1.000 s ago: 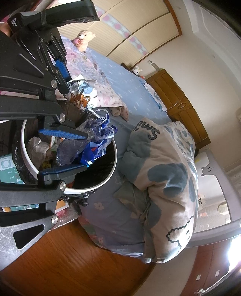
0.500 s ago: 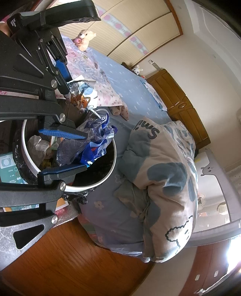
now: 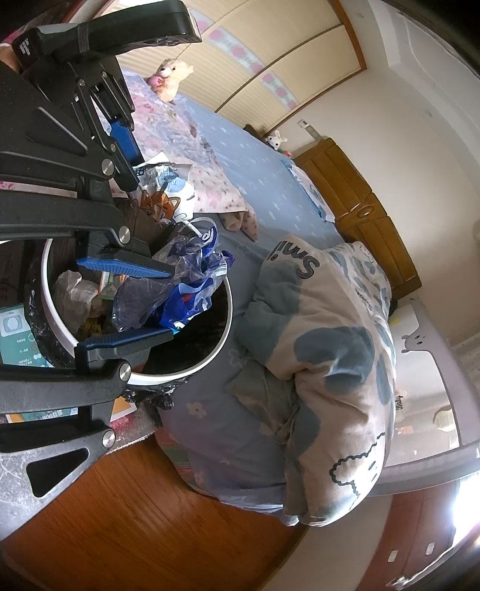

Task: Collect trash
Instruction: 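Hold both wrappers above the bin opening with both tools, then open both tools to drop the wrappers into the bin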

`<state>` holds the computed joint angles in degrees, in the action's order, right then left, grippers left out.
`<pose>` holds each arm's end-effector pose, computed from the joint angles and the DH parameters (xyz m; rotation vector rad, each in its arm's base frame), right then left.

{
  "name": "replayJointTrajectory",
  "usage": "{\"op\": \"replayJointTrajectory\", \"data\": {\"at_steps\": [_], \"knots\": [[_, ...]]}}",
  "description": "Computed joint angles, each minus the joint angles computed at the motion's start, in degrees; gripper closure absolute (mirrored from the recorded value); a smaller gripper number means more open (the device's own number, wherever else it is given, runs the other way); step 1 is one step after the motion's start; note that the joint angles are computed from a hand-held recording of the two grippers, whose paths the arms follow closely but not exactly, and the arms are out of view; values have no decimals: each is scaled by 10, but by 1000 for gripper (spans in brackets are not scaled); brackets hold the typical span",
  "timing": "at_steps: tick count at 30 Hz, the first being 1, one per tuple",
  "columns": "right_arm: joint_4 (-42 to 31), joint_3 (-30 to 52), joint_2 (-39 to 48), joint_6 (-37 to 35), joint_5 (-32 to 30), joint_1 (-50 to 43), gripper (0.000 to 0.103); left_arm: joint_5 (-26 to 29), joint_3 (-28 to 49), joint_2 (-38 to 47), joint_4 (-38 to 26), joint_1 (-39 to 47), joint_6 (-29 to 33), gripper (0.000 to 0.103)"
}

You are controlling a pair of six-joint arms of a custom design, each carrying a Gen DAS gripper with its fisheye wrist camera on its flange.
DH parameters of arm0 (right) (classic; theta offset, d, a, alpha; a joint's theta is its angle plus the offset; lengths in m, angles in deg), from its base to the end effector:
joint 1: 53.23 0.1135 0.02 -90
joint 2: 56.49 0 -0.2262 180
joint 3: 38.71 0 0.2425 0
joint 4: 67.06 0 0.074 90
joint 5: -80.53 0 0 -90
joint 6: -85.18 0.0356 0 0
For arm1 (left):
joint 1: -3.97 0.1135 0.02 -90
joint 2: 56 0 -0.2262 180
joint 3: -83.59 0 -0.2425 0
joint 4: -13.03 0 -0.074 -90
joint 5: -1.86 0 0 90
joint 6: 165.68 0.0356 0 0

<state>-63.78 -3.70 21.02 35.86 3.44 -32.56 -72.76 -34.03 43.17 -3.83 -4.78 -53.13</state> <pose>0.2218 0.0752 0.1018 0.5103 2.1966 0.3261 0.3094 -0.0572 0.1043 0.7724 2.3509 -0.2339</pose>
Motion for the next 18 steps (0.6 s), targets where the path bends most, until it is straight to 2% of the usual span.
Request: {"op": "replayJointTrajectory", "data": {"at_steps": [18], "knots": [[8,20,34,-5,-21,-13,75,-2,4,7,-3,-8,0,82]]}}
